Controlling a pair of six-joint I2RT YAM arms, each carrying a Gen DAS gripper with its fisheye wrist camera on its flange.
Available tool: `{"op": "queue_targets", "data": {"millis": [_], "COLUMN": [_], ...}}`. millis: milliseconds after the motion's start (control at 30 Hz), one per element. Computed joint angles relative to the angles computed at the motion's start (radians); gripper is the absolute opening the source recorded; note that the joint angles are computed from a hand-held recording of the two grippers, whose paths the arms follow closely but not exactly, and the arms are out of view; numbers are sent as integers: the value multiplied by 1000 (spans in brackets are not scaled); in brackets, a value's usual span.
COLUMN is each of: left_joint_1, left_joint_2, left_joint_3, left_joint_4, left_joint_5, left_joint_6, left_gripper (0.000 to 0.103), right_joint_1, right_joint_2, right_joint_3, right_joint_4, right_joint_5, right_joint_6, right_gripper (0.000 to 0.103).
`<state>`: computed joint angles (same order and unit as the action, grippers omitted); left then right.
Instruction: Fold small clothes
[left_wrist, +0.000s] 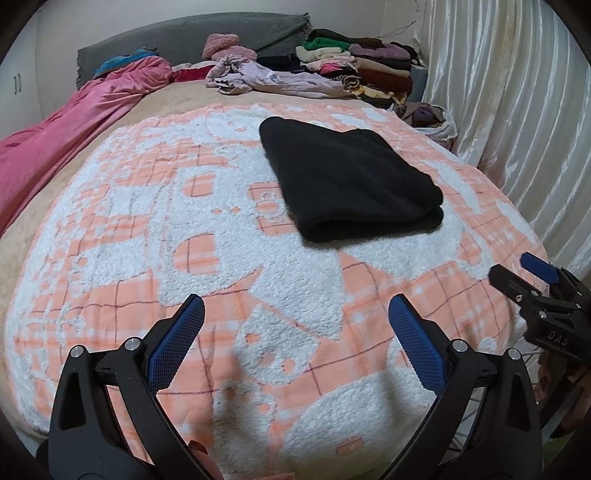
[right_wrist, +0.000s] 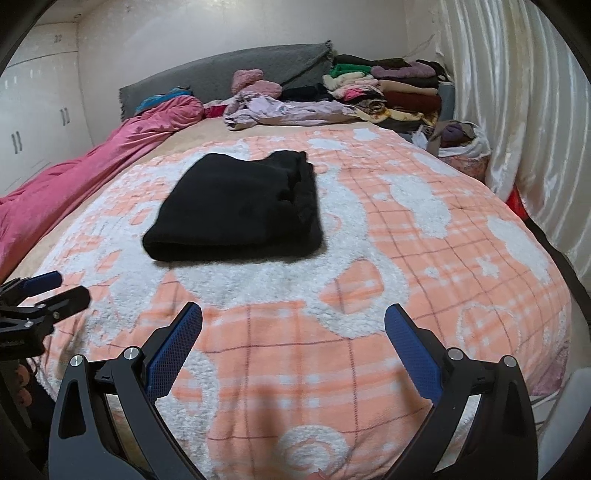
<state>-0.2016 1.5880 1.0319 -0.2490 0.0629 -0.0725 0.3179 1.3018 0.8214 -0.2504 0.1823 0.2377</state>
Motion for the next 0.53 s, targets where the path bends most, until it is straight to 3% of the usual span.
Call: {"op": "queue_targets", "data": {"millis": [300,467,533], "left_joint_1": [181,392,489], "left_joint_2": [48,163,227], "left_joint_3": [103,297,400], "left_joint_4": [-41,-134,-170], "left_joint_5": [25,50,43], "left_joint_6": [0,6,25], "left_gripper": [93,93,93], "right_joint_1": [-199,-588,-764], "right_joint_2": [-127,-225,-233], "right_joint_3": [-97,-184,-226], "right_joint_4": [-22,-34,32], "right_joint_5": [94,70,67], "right_joint_6": [31,-48,-120], "right_gripper": [99,98,98]}}
